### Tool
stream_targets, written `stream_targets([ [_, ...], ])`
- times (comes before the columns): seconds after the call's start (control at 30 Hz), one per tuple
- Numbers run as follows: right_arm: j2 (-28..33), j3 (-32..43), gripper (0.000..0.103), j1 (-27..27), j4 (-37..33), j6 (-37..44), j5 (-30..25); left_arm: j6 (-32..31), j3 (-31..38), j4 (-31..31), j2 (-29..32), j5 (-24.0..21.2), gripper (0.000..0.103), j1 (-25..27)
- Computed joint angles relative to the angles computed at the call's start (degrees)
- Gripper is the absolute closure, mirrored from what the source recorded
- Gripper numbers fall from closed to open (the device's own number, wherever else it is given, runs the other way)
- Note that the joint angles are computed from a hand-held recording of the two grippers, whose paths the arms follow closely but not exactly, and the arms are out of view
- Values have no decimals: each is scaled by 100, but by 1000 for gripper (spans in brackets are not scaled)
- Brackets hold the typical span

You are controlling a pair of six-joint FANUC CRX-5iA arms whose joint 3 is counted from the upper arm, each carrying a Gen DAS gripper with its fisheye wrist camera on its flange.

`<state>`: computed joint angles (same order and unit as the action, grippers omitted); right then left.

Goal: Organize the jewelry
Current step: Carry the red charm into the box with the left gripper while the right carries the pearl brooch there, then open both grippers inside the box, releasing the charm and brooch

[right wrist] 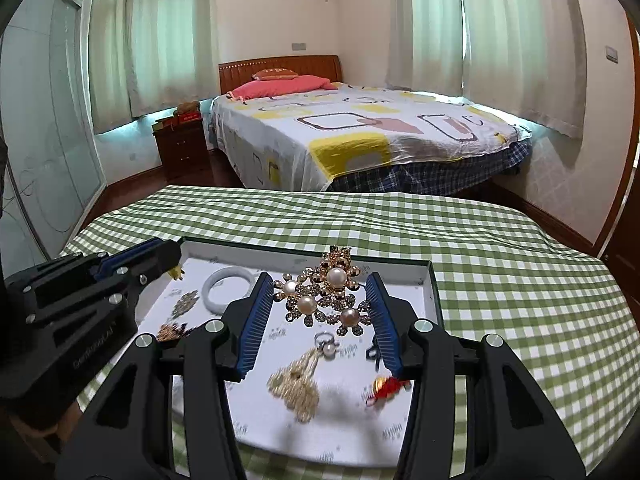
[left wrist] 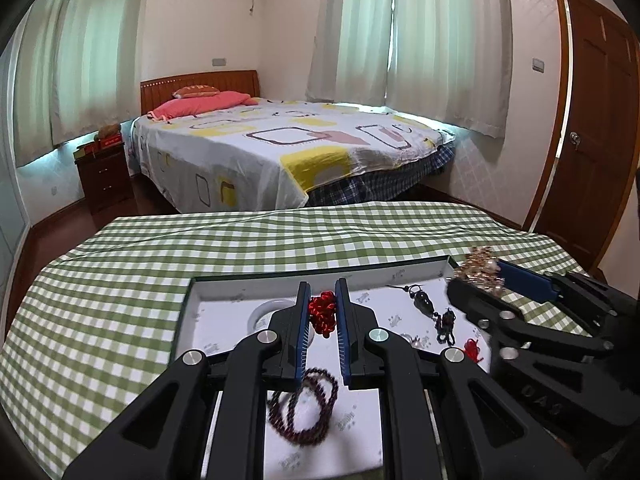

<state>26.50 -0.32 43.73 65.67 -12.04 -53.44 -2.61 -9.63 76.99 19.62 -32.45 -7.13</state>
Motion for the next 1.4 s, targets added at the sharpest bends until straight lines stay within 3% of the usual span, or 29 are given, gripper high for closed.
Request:
stream_targets([
  [0.27,321,264,56,-298,-404,345,304,415,359,-485,418,198,90,-165],
  [0.47,528,492,56,-399,-897,689,389,1263,716,-1384,723,253,90,-129],
  [0.7,673,814,56,-441,-1495,1184,312,2752,1318,-2937,928,29,90,-28],
  [0.87,771,1074,56,-448,-1916,1554,179,3332,1568,-3596,982,-127,90,-10],
  [1.27,741,1074,54,-463,-2001,1594,215,3533,1801,-3773,1090,-317,88,4],
  [1.4,704,1002,54,-454,-1911,1481,214,3552,1771,-3710,1079,-268,74,16],
])
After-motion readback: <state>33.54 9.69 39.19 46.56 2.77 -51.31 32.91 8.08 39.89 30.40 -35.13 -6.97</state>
